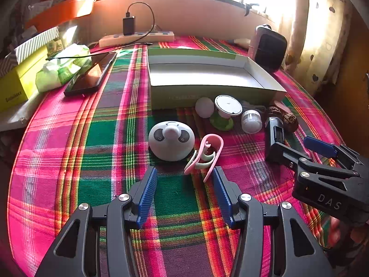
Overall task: Organize objects
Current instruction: 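Close left gripper on pink clip while right gripper closes on black charger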
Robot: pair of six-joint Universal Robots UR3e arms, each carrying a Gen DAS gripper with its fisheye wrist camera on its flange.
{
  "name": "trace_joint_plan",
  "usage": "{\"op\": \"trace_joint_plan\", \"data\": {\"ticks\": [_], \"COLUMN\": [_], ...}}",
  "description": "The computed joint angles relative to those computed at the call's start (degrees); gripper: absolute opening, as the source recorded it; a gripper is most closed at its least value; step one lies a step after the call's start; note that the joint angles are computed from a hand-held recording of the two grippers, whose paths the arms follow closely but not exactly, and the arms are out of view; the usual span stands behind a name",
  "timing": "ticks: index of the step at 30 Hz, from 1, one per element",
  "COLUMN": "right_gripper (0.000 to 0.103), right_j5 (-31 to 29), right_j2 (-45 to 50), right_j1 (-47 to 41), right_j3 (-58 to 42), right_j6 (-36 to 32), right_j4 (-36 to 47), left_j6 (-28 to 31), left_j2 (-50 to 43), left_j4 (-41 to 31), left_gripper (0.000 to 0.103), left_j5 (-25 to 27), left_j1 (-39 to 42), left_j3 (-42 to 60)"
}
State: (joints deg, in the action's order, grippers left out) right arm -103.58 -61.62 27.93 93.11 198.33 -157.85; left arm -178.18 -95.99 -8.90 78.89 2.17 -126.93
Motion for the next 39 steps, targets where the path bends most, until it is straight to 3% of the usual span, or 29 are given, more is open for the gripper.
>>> {"op": "trace_joint_plan", "data": {"ticks": [6, 9, 20, 27, 39], "right_gripper": [0.079, 0.079, 0.076, 0.066, 0.035], "right_j5": [0.28, 3.74, 7.65, 7.57, 9.45], "right_j2": [-2.39, -1.95, 2.17, 2.44, 1.29], "right_j1": [-0.99, -1.83, -2.99, -3.55, -4.57], "right_j3": [3.72, 4.11, -0.50, -0.29, 1.98], "right_j6": [-0.26, -2.26, -7.81, -10.24, -12.50], "right_j4": [-1.44, -3.61, -2.06, -2.91, -5.35], "left_j6": [-0.22, -0.42, 0.91, 0.57, -0.98], "left_j2": [-0.22, -0.78, -4.33, -5.62, -6.82], "left_j4": [-0.83, -1.75, -4.11, -4.91, -5.95], "left_gripper": [0.048, 0.048, 0.048, 0.048, 0.025], "left_j5": [0.08, 0.44, 2.09, 2.38, 5.03], "left_j1": [-0.14, -0.76, -3.58, -4.30, -6.46], "left_j3": [0.74, 1.86, 7.21, 9.21, 11.38]}}
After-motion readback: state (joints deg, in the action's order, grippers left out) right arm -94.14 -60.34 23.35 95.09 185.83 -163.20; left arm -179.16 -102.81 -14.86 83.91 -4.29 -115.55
